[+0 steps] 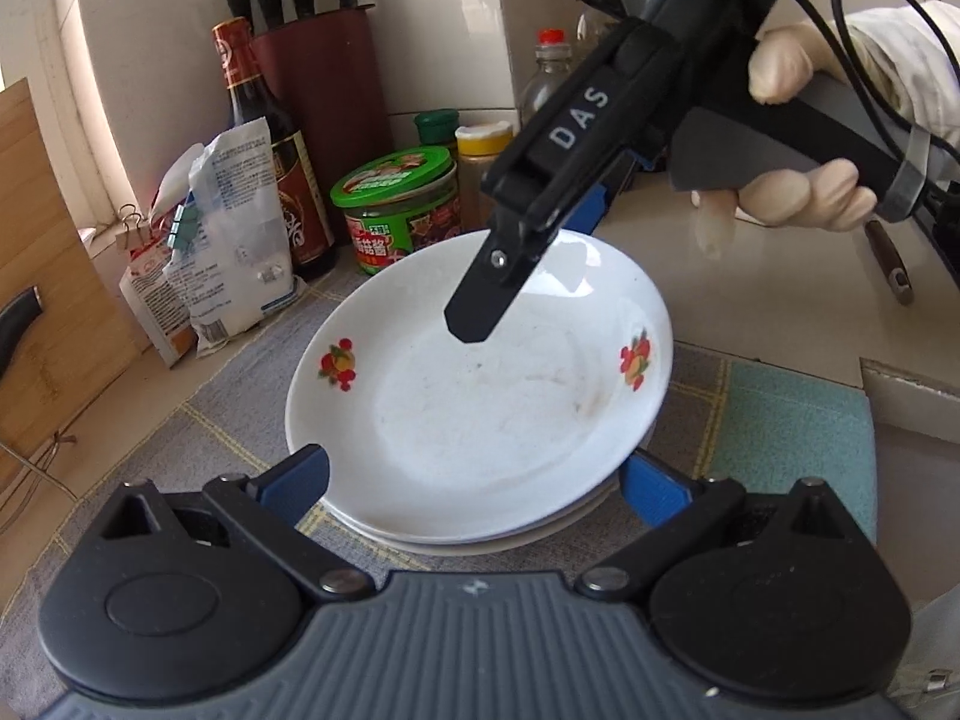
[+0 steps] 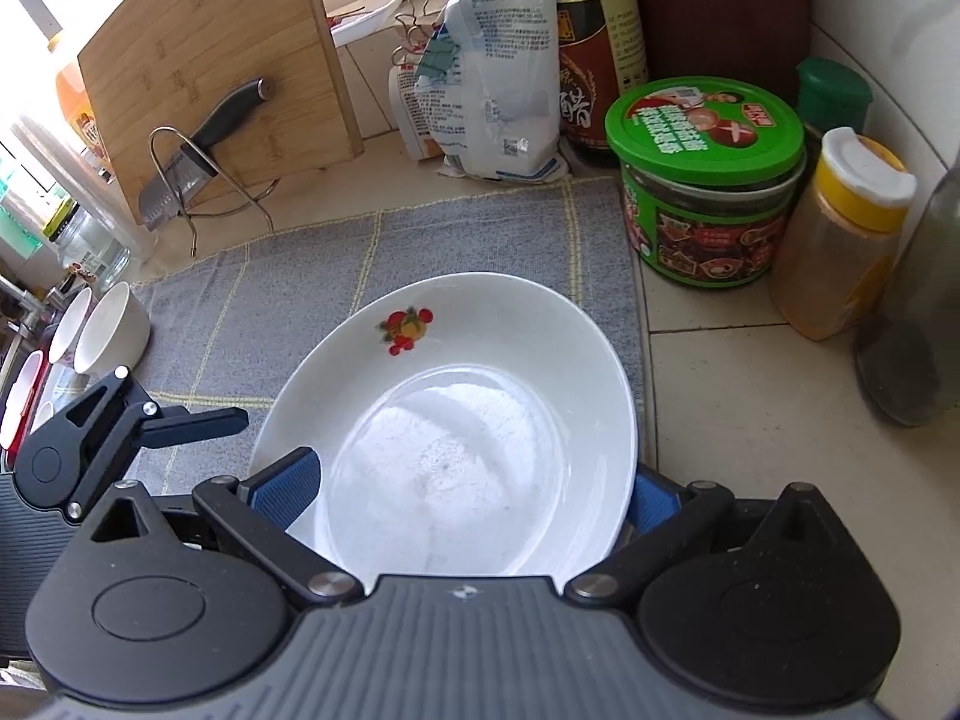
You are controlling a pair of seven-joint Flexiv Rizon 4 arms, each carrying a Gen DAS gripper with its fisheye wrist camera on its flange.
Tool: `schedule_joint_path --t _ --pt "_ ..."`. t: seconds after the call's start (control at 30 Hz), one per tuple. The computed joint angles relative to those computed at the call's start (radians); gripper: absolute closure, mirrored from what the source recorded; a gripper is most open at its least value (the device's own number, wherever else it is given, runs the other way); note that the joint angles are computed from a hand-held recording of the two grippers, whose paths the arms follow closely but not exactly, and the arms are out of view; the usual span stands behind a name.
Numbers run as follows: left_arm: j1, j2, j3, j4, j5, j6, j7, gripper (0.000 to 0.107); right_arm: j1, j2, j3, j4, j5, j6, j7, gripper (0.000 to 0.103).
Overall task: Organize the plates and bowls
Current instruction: 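Lower the red-flower plate onto the plate stack with the right gripper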
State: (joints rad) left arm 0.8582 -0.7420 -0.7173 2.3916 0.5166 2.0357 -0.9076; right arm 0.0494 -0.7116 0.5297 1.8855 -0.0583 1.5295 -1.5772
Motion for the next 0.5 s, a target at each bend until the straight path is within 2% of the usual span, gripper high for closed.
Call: schedule_joint_path --t 0.1,0.27,0.5 --pt "0.034 -0.011 -0.025 0.005 -0.005 -0.019 -0.011 0.004 0.014 0.008 -0.015 0.008 -0.002 0.004 0.004 0.000" --pt "0.033 0.002 -0.014 0.010 -0.021 -0.019 -0.017 0.004 0.042 0.019 -0.046 0.014 -0.010 0.001 0.022 0.000" --pt "0.036 -0.010 -0.020 0.010 -0.024 -0.013 -0.021 0.004 0.162 0.062 -0.177 0.037 -0.045 -0.012 0.091 0.000"
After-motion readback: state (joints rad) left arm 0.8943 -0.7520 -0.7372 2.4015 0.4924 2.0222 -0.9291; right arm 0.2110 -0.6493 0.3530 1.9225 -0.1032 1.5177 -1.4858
